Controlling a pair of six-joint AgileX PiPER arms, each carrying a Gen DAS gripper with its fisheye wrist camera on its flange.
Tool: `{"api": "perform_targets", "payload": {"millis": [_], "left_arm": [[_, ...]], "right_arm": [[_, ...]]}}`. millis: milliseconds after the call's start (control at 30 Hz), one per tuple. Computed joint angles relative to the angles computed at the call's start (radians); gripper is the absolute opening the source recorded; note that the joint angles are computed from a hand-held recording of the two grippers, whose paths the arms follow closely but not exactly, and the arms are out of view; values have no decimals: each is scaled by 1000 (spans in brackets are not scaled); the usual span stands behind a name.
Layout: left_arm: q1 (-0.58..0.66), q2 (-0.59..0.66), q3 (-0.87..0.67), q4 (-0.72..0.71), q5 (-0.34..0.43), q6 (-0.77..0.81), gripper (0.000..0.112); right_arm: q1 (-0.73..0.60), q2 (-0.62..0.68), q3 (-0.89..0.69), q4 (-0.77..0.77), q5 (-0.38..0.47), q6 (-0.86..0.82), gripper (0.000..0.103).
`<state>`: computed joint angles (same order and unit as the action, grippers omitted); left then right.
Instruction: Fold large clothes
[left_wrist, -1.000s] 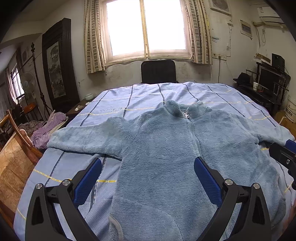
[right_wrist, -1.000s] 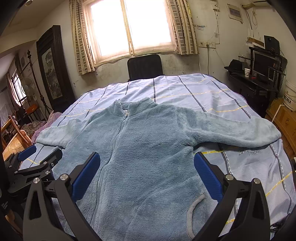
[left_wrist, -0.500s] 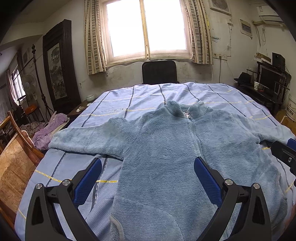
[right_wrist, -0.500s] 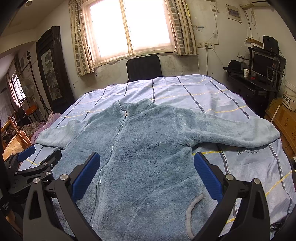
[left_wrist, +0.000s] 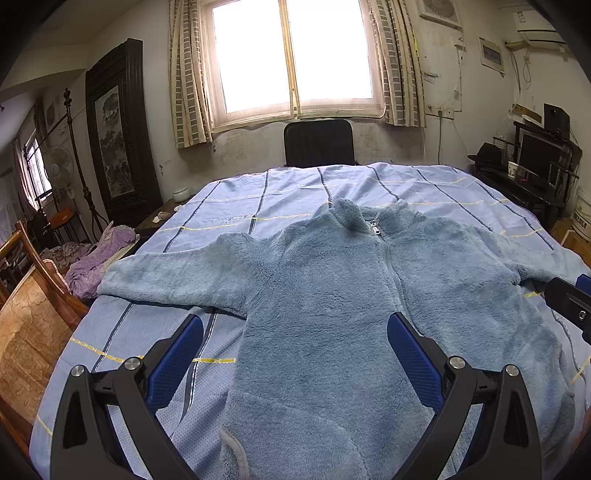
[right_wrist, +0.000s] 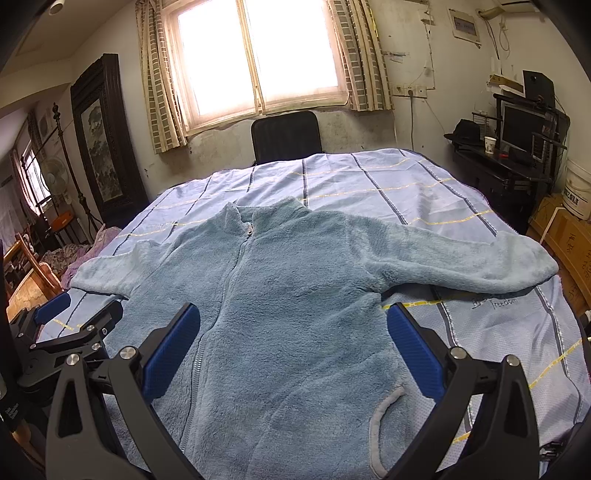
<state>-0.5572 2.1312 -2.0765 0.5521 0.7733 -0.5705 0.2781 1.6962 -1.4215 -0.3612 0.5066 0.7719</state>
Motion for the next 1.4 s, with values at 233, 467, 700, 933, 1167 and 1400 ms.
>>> {"api": "perform_targets", "payload": {"millis": [233,467,700,933,1167,1400], "left_arm": [[0,0,-1,0,1,1,100],[-1,1,-1,-1,2,2,100],[10,15,-7,-15,11,25,100],[108,64,-104,-337,83,227,100],[233,-168,289,-645,6,535,100],[282,-223,458,-859,-30,740,90]], "right_arm": [[0,-1,1,-1,-1,-1,99],[-1,-1,1,1,1,-2,99],[-11,7,-3,10,7,-14,99],[-29,48,-32,83,23,-77,99],[-131,-140,221,417,-78,-355,99],[-140,-204,356,514,-28,-451,97]]}}
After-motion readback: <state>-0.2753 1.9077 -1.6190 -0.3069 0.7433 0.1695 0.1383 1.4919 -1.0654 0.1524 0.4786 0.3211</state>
